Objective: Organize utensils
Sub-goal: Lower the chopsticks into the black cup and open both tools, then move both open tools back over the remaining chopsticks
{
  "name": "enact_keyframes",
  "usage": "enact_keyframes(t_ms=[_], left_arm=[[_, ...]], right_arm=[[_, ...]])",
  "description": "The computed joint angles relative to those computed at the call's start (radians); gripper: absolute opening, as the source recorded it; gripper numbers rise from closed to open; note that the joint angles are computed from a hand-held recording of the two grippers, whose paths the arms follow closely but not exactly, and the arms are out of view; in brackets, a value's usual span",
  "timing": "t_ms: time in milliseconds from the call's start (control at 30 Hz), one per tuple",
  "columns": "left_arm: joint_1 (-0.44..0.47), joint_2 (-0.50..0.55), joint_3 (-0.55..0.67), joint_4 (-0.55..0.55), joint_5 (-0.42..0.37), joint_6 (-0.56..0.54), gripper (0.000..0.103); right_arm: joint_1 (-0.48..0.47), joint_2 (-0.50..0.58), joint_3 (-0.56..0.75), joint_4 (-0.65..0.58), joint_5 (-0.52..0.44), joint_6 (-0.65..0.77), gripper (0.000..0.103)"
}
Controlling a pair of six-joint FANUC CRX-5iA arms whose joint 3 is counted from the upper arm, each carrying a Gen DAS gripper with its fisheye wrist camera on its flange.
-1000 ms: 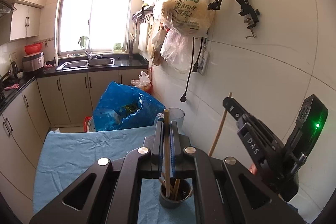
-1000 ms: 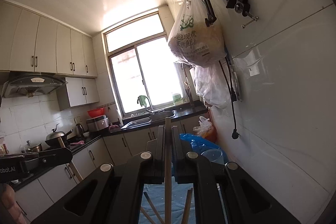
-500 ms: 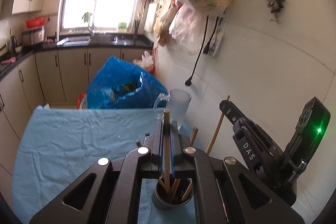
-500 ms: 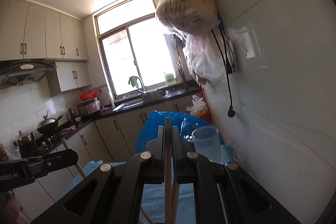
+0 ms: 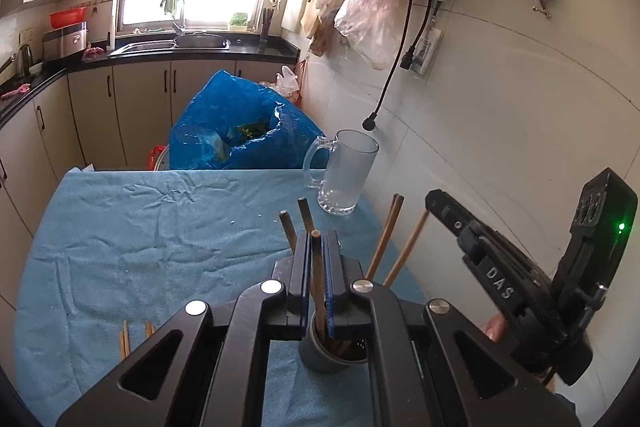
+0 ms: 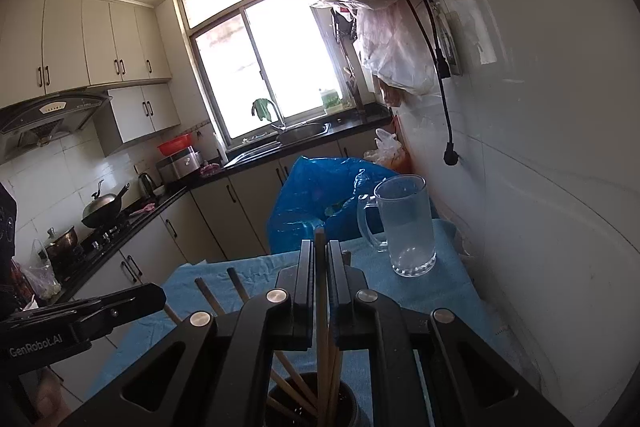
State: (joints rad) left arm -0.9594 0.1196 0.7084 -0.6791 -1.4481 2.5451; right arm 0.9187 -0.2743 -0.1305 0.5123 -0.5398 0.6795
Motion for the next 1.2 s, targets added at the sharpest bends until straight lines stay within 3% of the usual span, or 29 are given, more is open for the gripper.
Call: enact_keyframes(t_ms=[133,267,300,367,600,667,767,900,967,1200], left_arm=[[-0.025,-0.023,0.000,-0.031,-0.008,0.021,0.019],[-0.082,-0.056,-0.005,-0.112,-0.039,0.045,0.023],[-0.108,-0.065,-0.008,-0.147,-0.059,0.056,0.026],[-0.163,-0.085,-0.020,-0.223,-0.109,0.086,0.042],[-0.350,-0.158,-0.142,-0.411,-0.352,0.189,0.050],[-0.370,-0.197,-0.212,-0.393,-0.404,0.264,0.053],[-0.331,-0.271,-0.332,-0.276,-0.412,0.383,0.054],[-0.263,-0.364,-0.489,-0.137,-0.390,0.537,0.054],[-0.238,-0.409,-0.562,-0.090,-0.360,0.605,0.054],[-0.164,-0.433,-0.641,0.015,-0.335,0.575,0.054]], right_arm=[[0.013,-0.027,-0.007,0.046,-0.005,-0.019,0.012],[0.040,-0.070,-0.023,0.113,-0.005,-0.056,0.034],[0.055,-0.087,-0.032,0.140,-0.008,-0.069,0.037],[0.086,-0.111,-0.040,0.154,-0.019,-0.063,0.039],[0.272,-0.173,-0.102,0.118,-0.122,-0.016,0.044],[0.331,-0.158,-0.092,0.053,-0.182,0.038,0.044],[0.391,-0.135,-0.101,-0.013,-0.215,0.070,0.044],[0.416,-0.073,-0.064,-0.147,-0.259,0.137,0.044],[0.414,-0.039,-0.033,-0.209,-0.289,0.168,0.037],[0.350,0.170,0.175,-0.387,-0.462,0.295,0.030]])
